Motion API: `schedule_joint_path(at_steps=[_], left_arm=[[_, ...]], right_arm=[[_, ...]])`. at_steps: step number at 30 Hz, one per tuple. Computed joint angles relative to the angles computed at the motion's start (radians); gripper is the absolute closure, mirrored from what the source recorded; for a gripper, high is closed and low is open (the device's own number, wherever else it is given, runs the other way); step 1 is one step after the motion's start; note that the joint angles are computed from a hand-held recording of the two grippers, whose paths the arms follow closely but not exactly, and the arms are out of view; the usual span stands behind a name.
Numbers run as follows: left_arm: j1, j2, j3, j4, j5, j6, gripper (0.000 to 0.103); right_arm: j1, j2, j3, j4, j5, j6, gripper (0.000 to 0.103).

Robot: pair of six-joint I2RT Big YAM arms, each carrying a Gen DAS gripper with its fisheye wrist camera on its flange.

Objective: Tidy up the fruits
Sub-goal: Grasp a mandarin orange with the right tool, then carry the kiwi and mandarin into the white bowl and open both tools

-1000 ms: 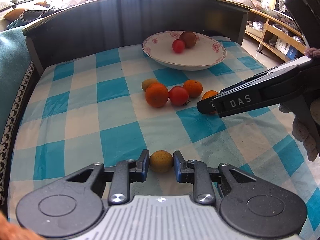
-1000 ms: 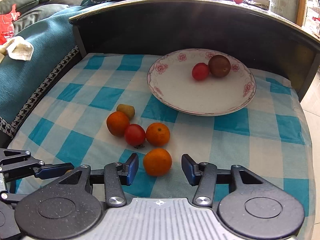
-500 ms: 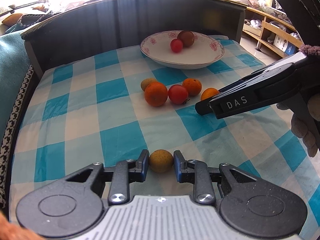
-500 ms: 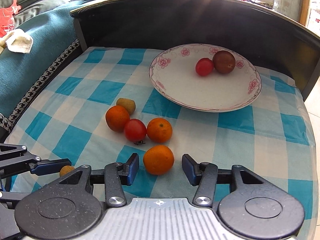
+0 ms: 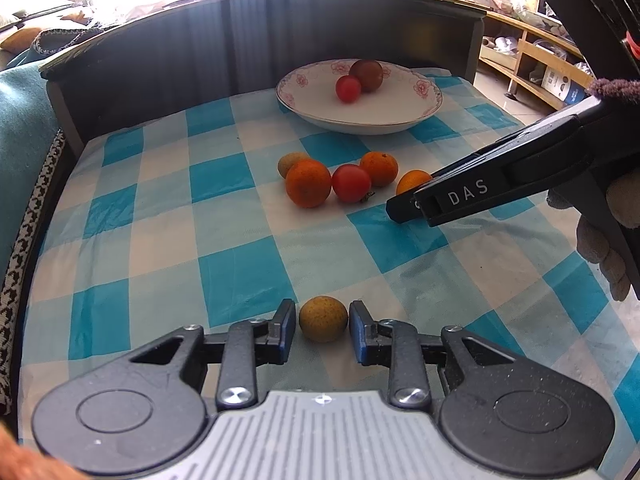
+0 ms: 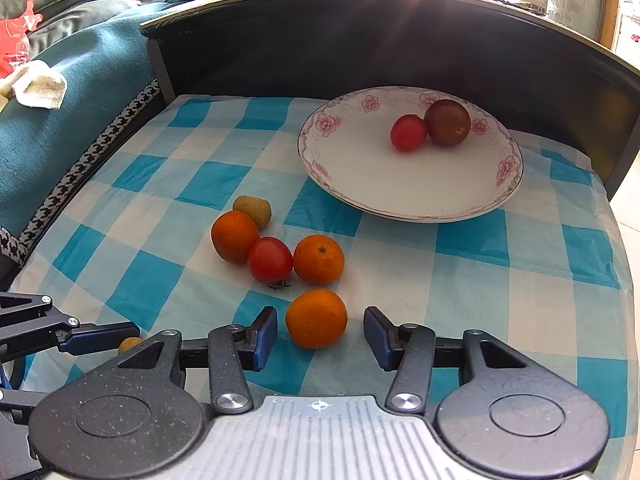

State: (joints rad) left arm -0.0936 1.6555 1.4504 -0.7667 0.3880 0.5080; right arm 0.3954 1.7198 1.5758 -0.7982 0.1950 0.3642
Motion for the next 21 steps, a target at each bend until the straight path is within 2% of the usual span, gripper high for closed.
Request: schedule_joint_path(at_steps=[3, 7, 9, 15, 21], left_arm=[[0.0, 0.0, 0.003, -0.005, -0.003, 0.007, 0.066], [0.0, 0.0, 0.004, -0.012, -0.001, 0.013, 0.067], [-0.001, -0.002, 0.003, -0.013, 0.0, 0.016, 0.068], [-0.002, -0.005, 0.004, -0.01, 0.006, 0.025, 0.068], [-0.008, -0.004, 0.021, 0.007, 0.015, -0.003, 0.068]], right_arm=[[0.002, 0.002, 0.006, -0.011, 0.014, -0.002, 0.062], [0.003, 0.0, 0.012, -0.023, 0.01, 0.006, 0.077], [0.01, 0.002, 0.016, -0.032, 0.034, -0.014, 0.077], [0.009, -0.005, 0.01, -0.035, 0.03, -0.014, 0.077], [0.005, -0.024, 0.0, -0.017, 0.034, -0.003, 0.077]])
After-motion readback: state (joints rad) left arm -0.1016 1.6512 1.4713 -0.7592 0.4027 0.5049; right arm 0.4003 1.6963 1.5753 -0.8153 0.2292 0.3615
